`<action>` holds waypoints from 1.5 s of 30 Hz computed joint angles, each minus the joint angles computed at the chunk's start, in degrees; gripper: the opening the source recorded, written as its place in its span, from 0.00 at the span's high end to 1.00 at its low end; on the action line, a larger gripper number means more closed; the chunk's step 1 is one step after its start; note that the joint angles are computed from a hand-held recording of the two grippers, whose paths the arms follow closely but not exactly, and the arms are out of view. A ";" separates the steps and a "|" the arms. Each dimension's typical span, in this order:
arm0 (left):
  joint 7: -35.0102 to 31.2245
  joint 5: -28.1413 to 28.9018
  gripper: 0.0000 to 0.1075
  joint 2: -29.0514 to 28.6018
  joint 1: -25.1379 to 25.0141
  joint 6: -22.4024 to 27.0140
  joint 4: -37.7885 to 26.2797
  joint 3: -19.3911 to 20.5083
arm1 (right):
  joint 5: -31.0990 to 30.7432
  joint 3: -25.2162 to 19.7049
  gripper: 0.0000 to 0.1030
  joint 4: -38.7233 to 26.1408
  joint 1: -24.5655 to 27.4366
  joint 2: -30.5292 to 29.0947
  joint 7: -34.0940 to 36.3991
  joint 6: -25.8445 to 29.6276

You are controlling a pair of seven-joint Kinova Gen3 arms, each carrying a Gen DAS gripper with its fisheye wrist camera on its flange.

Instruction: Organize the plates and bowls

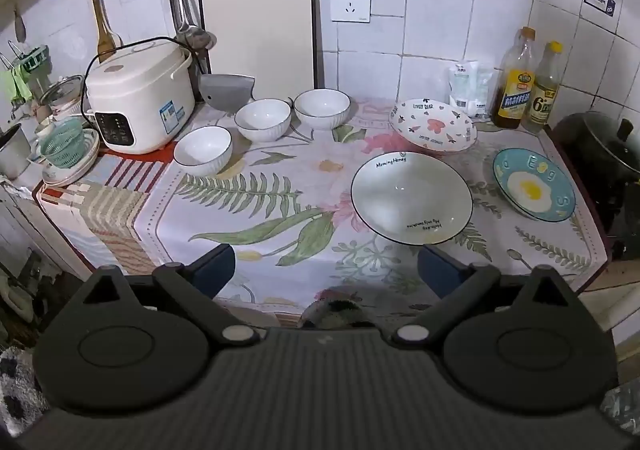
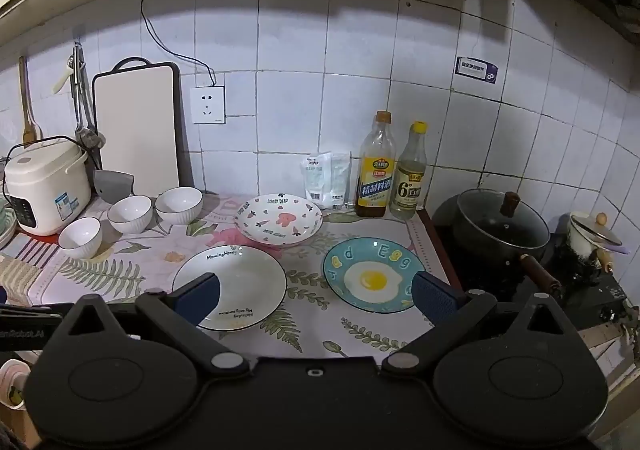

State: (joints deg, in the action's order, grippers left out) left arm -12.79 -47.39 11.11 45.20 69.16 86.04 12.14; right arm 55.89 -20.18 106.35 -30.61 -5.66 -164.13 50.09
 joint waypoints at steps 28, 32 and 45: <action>-2.28 1.60 0.08 0.28 -0.47 -1.13 -0.25 -0.26 | 2.82 0.55 0.00 0.22 -2.06 1.44 -2.46 0.81; -2.09 1.56 0.08 0.12 -0.40 -1.24 0.09 -0.28 | 2.38 0.78 0.00 0.13 -2.12 1.59 -2.02 1.04; -1.34 1.31 0.08 -1.63 -1.38 -3.78 1.69 0.51 | 0.79 1.58 0.00 -0.40 -1.88 2.19 -0.59 0.76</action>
State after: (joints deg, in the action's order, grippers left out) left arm -14.14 -46.08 9.48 43.82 65.39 87.72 12.65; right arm 56.68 -18.60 105.95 -32.49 -3.47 -164.72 50.85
